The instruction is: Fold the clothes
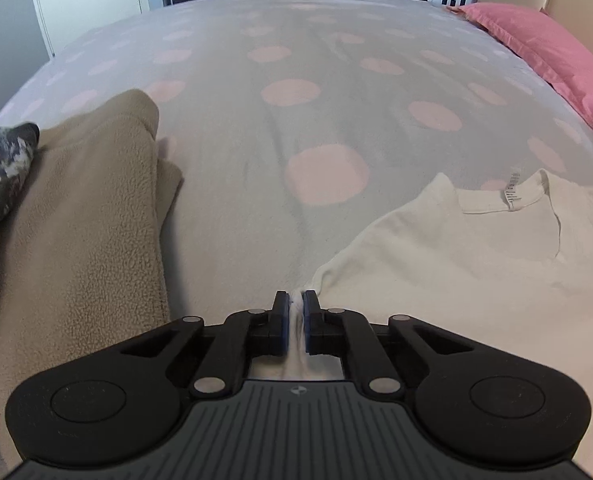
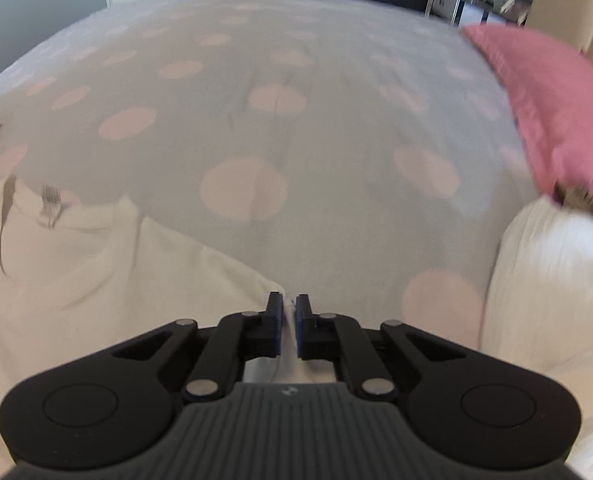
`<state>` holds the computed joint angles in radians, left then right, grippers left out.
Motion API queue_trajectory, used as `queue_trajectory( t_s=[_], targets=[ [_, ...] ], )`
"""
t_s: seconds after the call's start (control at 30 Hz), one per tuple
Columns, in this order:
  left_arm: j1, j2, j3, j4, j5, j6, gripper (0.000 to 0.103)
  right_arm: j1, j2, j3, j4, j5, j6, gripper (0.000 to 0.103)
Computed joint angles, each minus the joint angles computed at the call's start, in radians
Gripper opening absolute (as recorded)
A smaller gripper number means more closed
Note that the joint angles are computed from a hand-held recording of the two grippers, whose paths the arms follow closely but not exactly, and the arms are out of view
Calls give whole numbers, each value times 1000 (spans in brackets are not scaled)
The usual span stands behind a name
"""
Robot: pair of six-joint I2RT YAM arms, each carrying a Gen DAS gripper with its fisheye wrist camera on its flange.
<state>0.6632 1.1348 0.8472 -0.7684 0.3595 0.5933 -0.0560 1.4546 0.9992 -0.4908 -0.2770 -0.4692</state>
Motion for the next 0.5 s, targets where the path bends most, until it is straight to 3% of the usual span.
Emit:
queue_trajectory(
  t_s=[0.13,0.33,0.43,0.5],
  targets=[
    [27,-35,28,7,55,-42,5,21,-23,24,42,11,56,6],
    [-42,-4,4,32,-67,-65,5,104,22,-8,96,183,40,6],
    [-64,31,14,20,-115,-84,11,138,66,17,53,261,55,8],
    [-79,22,24,5,-137,-86,14,162,69,20,49,325,51,24]
  ],
)
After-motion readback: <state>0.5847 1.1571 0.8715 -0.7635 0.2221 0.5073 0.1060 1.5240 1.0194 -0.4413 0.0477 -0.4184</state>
